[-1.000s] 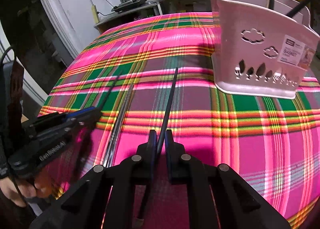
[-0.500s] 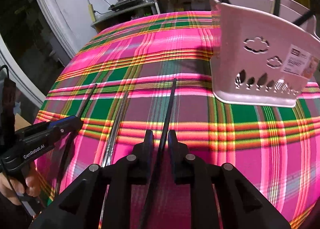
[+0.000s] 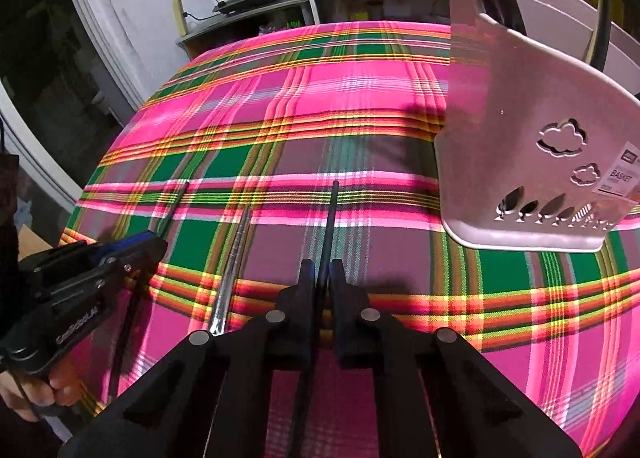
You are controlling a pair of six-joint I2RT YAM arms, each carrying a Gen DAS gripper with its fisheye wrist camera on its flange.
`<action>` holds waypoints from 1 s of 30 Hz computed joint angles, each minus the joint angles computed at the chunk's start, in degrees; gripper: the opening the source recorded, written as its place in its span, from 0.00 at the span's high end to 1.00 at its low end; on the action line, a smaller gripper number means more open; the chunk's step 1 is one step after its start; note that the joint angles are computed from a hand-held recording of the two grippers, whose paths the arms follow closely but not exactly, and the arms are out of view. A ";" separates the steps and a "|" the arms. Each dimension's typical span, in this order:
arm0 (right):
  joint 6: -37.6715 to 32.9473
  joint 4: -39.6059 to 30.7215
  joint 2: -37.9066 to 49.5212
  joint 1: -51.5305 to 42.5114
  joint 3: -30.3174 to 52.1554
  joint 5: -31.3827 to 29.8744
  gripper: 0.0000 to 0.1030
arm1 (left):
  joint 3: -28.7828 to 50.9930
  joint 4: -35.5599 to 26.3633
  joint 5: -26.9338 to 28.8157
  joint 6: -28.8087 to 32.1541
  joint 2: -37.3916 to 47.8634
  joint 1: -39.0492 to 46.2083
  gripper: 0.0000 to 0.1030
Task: Organize utensils
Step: 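Lift the black chopstick with the right tool toward the pink holder while the left tool carries its own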
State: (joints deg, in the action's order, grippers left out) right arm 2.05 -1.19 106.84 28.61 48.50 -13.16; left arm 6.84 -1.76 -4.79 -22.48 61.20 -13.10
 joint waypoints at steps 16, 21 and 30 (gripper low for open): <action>-0.39 -5.39 -21.75 -4.29 -5.90 -5.58 0.94 | 10.22 -33.46 -5.43 -4.31 -32.35 -8.47 0.95; -1.11 -8.94 -29.56 -6.16 -6.78 -7.10 0.95 | 16.46 -41.11 -11.41 -7.98 -36.41 -16.27 0.95; -2.37 -13.44 -35.93 -8.38 -7.51 -9.36 0.95 | 23.61 -50.08 -24.43 -18.28 -36.71 -33.39 0.95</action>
State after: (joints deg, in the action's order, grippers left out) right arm -0.32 -14.64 70.90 20.22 40.99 -22.53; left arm 30.45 -51.84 -29.21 -40.77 24.49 -46.49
